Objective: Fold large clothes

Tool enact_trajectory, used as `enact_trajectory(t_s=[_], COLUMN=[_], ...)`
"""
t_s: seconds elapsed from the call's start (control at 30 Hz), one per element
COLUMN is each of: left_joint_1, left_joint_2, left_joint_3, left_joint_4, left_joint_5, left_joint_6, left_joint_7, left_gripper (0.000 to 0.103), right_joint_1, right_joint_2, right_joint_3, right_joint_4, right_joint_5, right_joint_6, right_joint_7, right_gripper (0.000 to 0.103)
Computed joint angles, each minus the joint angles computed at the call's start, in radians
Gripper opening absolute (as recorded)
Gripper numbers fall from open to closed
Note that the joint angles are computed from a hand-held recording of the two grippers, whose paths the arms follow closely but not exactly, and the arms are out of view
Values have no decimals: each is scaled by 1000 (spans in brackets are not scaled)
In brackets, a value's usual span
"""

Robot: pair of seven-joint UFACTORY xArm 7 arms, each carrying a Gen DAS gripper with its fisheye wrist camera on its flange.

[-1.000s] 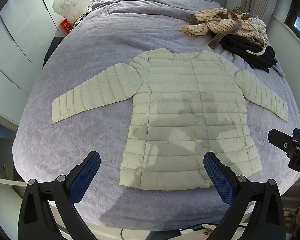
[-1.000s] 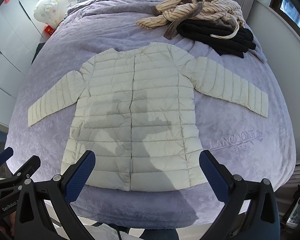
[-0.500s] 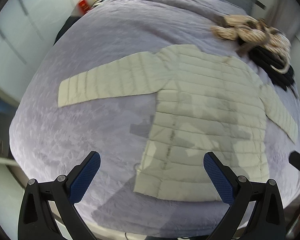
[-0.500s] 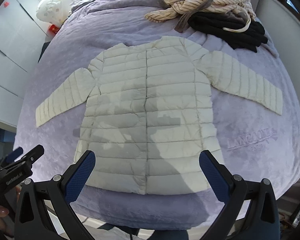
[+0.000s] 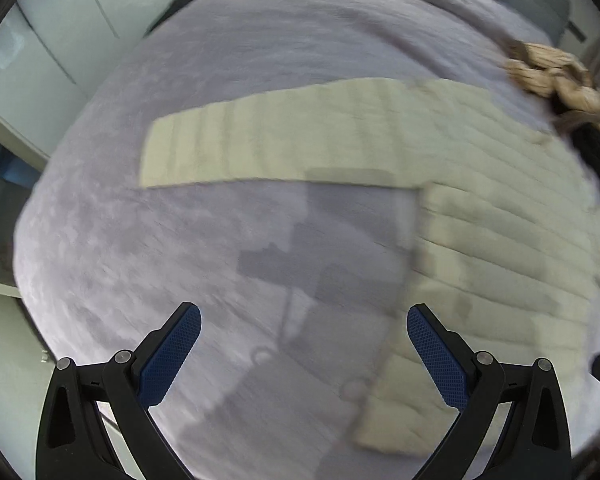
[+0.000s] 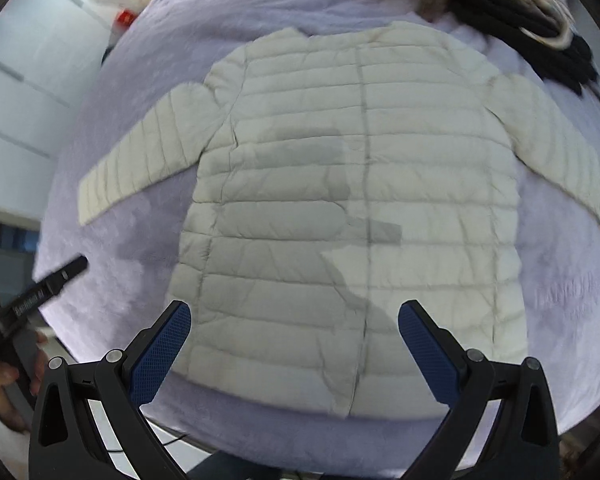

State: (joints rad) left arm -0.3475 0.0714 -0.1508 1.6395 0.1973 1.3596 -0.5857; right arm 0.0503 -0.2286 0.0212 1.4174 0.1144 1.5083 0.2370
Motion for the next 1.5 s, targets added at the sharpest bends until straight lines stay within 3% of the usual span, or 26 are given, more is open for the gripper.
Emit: enact_trajectory(t_s=[0.07, 0.17, 0.33, 0.5, 0.6, 0.63, 0.7, 0.77, 0.83, 0.97, 1.23, 1.3, 1.33, 1.37, 1.4, 1.43, 1.5], left_joint_1=[25, 90, 157, 213, 230, 234, 244, 257, 265, 265, 219, 214, 230, 253, 293, 327, 329], left_joint_2=[2, -1, 14, 35, 57, 60, 77, 86, 89, 132, 236, 232, 239, 241, 241, 246, 246], left_joint_3=[21, 56, 83, 84, 80, 79, 75, 69, 63, 60, 107, 121, 106, 83, 41, 2, -5], left_joint_4=[-46, -125, -228, -317, -335, -343, -350, -365, -386, -374, -271, -271, -258, -255, -255, -248, -224], left_joint_5=[-7, -144, -219, -412, -476, -490, -533, -594, -646, -667, -439, -392, -399, -425, -491, -562, -590], left_joint_6=[-63, -206, -449, -685, -760, -774, -789, -804, -827, -867, -933, -930, -923, -925, -935, -942, -941], left_joint_7=[-4, 15, -43, 38, 77, 81, 89, 104, 114, 103, -81, -130, -107, -65, 19, 103, 169], left_gripper=[103, 103, 103, 103, 103, 103, 103, 103, 103, 103, 102, 69, 59, 33, 14, 12, 12], right_joint_1=[12, 28, 63, 92, 107, 112, 122, 132, 132, 148, 129, 133, 133, 133, 132, 129, 130], right_joint_2=[36, 118, 275, 445, 539, 580, 646, 702, 746, 813, 816, 816, 816, 813, 815, 809, 793], right_joint_3=[8, 22, 47, 65, 73, 74, 79, 82, 84, 81, 87, 84, 83, 84, 84, 86, 88], right_joint_4=[1, 24, 112, 265, 356, 398, 464, 528, 565, 611, 557, 552, 551, 547, 547, 535, 503], right_joint_5=[3, 0, -30, 22, 34, 37, 40, 41, 53, 33, 62, 53, 51, 52, 54, 59, 65], right_joint_6=[-10, -52, -202, -336, -399, -408, -419, -409, -413, -405, -437, -441, -440, -442, -445, -452, -477], right_joint_7=[-21, -43, -81, -126, -143, -140, -140, -130, -119, -120, -111, -114, -114, -112, -110, -110, -108], right_gripper=[103, 103, 103, 103, 101, 93, 68, 25, 19, 17, 17, 17, 17, 17, 17, 17, 17])
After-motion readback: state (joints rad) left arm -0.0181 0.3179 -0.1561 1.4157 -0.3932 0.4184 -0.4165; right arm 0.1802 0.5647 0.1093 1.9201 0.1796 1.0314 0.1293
